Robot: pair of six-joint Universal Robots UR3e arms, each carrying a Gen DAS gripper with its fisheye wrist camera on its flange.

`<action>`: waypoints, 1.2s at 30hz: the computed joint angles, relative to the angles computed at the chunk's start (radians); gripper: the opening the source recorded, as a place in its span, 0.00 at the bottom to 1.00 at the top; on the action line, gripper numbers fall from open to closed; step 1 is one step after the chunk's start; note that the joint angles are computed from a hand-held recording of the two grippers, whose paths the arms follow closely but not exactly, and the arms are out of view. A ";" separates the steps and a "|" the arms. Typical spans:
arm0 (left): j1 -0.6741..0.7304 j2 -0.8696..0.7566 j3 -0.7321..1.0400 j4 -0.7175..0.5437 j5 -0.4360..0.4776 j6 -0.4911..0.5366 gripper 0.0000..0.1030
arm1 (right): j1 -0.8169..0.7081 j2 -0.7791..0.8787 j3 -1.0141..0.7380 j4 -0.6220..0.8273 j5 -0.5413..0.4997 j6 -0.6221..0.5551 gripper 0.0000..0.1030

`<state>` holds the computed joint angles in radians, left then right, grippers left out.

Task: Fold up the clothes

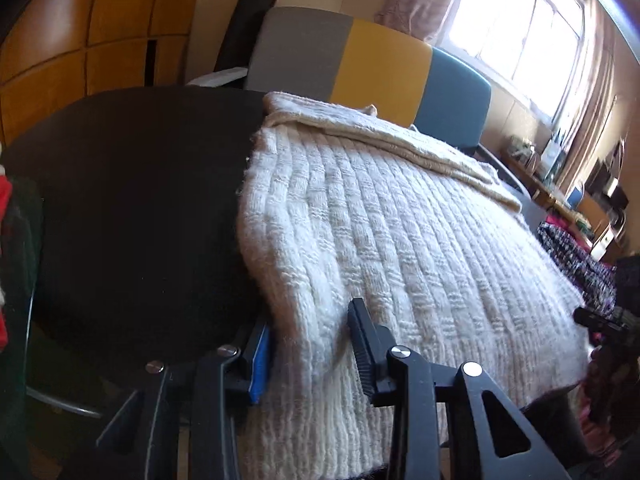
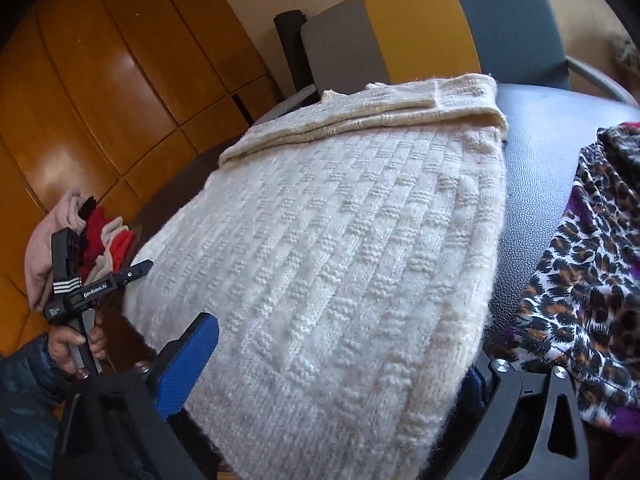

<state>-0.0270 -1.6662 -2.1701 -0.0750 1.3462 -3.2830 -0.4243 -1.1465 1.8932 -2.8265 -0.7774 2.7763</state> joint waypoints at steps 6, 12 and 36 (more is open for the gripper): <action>0.018 -0.003 -0.022 0.035 -0.028 -0.041 0.35 | 0.018 -0.026 0.038 -0.052 -0.075 -0.031 0.87; 0.009 0.004 0.010 -0.027 -0.010 -0.026 0.34 | -0.002 -0.047 0.083 -0.130 -0.151 0.012 0.37; 0.486 0.392 -0.003 -0.861 -0.900 0.381 0.13 | -0.147 -0.214 -0.042 0.615 0.286 -0.178 0.10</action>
